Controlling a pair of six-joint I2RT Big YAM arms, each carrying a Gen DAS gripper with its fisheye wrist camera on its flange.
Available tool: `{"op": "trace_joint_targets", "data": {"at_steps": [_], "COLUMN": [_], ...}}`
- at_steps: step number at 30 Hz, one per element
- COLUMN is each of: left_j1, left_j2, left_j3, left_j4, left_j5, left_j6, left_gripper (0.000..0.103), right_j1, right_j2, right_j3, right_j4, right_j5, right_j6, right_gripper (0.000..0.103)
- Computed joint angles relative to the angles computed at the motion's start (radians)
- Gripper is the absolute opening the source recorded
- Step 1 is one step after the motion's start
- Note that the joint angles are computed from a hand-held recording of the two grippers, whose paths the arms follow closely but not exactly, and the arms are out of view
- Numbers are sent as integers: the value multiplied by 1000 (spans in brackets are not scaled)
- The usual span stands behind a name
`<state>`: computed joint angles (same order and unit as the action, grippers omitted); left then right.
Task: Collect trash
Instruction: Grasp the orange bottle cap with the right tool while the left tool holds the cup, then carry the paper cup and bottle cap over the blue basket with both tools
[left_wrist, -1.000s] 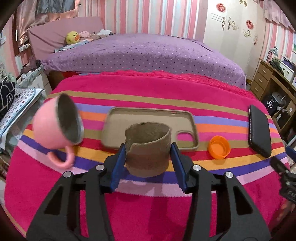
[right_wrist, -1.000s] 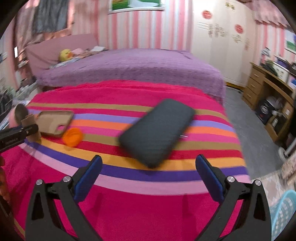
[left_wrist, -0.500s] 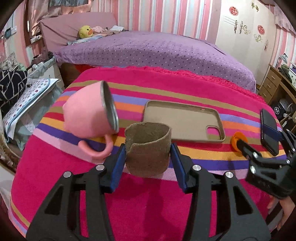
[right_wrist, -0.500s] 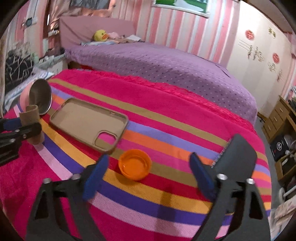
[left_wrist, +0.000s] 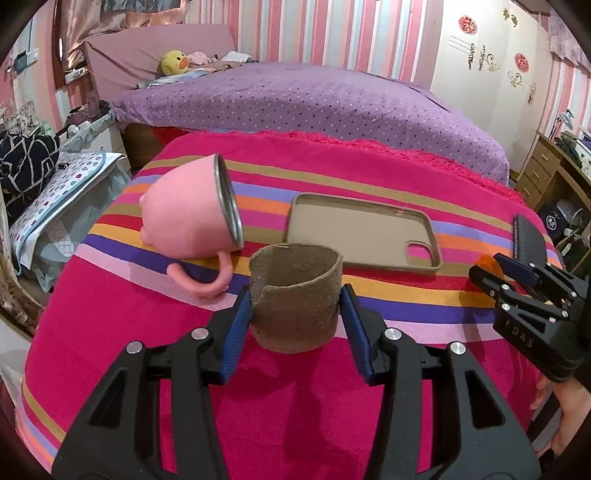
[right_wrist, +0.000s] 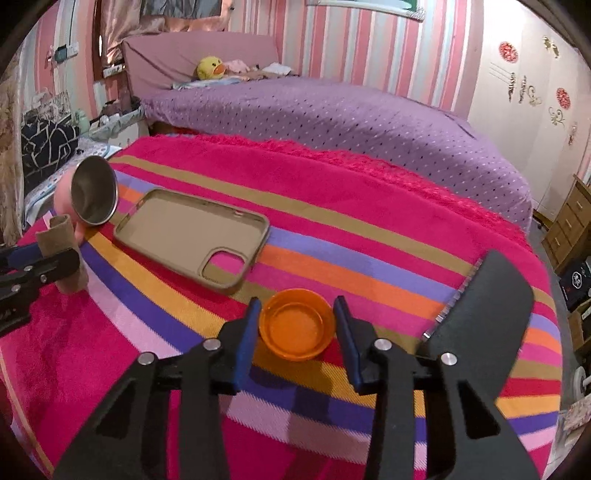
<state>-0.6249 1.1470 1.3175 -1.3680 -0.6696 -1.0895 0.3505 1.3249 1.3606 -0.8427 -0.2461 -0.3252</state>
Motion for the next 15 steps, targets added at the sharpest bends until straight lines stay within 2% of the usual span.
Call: {"op": "trace_joint_targets", "data": {"at_steps": [4, 11, 15], "left_j1": [-29, -86, -146], "left_j2": [7, 40, 88], "left_j3": [12, 45, 97], "left_j4": [-3, 7, -20], "left_j5": [-19, 8, -34], "left_j6": [-19, -58, -67], "left_gripper": [47, 47, 47], "right_j1": [-44, -167, -227], "right_j2": [-63, -126, -169], "right_j3": [-45, -60, -84], "right_j4": [27, 19, 15], "right_j5": [-14, -67, -68], "right_j6": [7, 1, -25], "right_gripper": [40, 40, 40]}}
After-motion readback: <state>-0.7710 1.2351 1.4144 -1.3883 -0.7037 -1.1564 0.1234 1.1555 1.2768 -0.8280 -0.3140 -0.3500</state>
